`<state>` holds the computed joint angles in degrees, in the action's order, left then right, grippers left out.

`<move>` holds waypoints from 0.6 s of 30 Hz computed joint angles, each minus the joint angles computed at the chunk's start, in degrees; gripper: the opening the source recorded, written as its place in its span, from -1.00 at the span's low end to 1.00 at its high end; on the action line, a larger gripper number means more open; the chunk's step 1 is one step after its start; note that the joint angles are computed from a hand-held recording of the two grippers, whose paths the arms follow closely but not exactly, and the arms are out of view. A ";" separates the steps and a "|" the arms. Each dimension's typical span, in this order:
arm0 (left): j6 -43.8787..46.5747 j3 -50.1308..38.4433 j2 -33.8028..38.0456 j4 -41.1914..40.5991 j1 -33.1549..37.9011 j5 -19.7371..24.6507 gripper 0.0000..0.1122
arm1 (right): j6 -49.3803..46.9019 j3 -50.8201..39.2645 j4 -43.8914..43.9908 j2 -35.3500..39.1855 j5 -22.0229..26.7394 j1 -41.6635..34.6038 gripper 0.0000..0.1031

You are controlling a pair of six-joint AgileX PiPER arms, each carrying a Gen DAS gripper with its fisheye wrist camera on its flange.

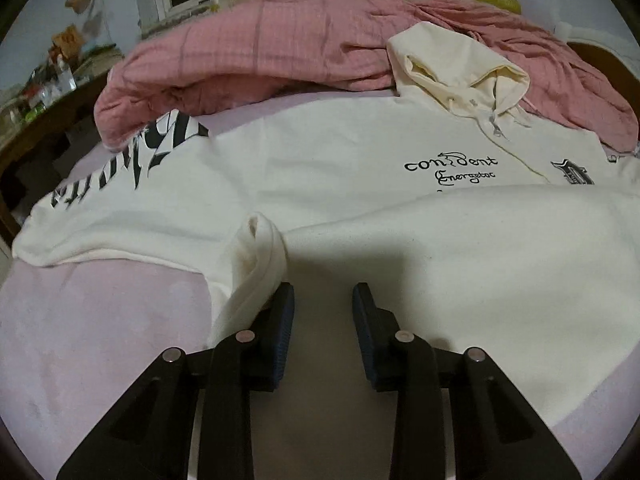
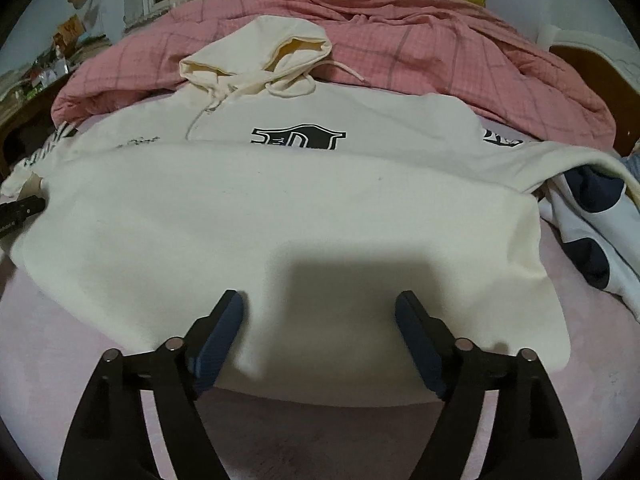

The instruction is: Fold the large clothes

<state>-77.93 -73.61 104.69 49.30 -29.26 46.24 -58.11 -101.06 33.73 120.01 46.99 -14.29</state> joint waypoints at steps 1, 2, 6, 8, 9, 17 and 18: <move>-0.97 0.75 -0.68 0.83 -0.11 -0.50 -0.44 | 0.03 0.00 -0.03 0.03 -0.15 0.02 0.61; -1.49 1.17 -0.98 1.37 -0.31 -0.83 -0.41 | -0.04 -0.25 0.20 0.18 0.18 -0.18 0.61; 0.37 1.03 -0.88 2.56 -0.82 -2.07 0.13 | 0.09 -1.55 1.24 0.84 1.45 -0.58 0.62; -0.69 0.70 -0.78 4.62 -2.14 0.27 0.27 | -0.49 -0.09 2.12 -0.21 -0.36 -0.77 0.62; -1.66 0.91 -1.08 5.81 -2.68 1.05 0.35 | -1.15 2.32 2.67 -1.91 -3.93 -0.78 0.62; -15.43 11.61 -11.09 9.41 3.54 -12.42 0.19 | 2.55 -6.17 2.53 1.78 -2.49 -3.58 0.19; -18.20 12.64 -11.96 10.69 4.21 -13.25 -0.14 | 4.93 -10.18 0.60 4.28 0.59 -3.64 0.13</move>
